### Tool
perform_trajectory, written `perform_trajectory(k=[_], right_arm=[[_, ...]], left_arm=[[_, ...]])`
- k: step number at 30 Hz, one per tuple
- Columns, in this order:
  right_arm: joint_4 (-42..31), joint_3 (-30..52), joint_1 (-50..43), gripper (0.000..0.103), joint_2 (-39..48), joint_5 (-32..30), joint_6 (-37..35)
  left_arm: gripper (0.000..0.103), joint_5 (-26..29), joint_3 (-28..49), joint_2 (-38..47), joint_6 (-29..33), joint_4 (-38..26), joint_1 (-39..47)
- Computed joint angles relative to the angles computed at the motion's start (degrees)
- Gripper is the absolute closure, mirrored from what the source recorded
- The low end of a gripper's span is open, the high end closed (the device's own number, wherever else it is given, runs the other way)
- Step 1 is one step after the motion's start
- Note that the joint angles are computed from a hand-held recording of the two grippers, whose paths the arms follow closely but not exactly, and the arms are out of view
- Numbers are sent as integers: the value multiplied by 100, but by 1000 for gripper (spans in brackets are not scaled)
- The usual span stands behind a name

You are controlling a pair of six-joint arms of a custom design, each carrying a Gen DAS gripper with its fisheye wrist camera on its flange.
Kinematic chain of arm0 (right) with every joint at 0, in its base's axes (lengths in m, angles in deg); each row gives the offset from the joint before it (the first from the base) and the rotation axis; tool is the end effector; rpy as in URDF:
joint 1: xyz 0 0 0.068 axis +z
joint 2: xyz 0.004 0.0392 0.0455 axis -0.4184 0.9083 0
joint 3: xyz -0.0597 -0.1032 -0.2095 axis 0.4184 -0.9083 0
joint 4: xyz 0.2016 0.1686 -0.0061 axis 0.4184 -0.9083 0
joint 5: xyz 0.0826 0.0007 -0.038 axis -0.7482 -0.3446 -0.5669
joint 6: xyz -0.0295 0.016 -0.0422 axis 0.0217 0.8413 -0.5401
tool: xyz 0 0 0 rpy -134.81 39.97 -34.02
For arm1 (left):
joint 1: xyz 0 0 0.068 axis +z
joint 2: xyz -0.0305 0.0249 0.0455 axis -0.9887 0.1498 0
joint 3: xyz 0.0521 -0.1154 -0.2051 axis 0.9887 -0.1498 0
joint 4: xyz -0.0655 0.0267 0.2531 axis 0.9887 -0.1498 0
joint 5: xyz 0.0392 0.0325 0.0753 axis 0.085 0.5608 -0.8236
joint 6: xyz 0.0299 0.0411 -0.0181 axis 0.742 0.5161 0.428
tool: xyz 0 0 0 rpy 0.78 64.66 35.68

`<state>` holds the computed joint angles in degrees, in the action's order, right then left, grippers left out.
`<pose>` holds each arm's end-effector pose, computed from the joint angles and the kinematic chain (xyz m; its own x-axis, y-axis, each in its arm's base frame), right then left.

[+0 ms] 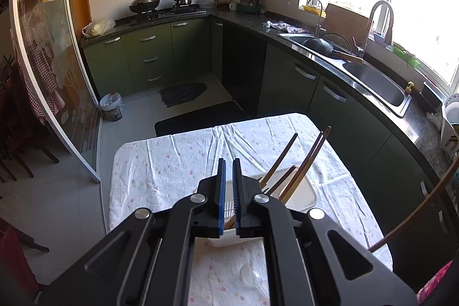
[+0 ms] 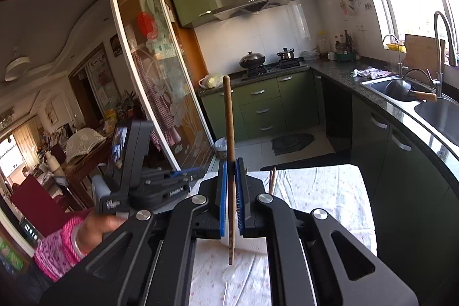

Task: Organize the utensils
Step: 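Lift both chopsticks upright into the white caddy and open both grippers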

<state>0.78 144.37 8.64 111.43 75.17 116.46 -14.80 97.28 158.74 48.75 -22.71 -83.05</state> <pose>0.1549 0.0833 0.3743 -0.3445 0.2871 -0.8938 0.0144 0.9536 0.3008 0.3430 -0.0258 0.3688 -0.5603 0.3927 -0.7293 0.6027 0.7972 -0.0338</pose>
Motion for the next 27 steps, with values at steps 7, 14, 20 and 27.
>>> perform_trajectory(k=[7, 14, 20, 27], right_arm=[[616, 732, -1197, 96, 1191, -764, -205], [1057, 921, -1923, 96, 2343, -1303, -163], [1400, 421, -2015, 96, 2876, -1561, -175], [1753, -426, -1668, 63, 2617, -1216, -367]], left_arm=[[98, 675, -499, -562, 351, -89, 440], [98, 1145, -1275, -1153, 1435, -757, 897], [96, 1066, -1801, -1199, 2136, -1350, 1119], [96, 983, -3151, -1980, 1985, -365, 1242]])
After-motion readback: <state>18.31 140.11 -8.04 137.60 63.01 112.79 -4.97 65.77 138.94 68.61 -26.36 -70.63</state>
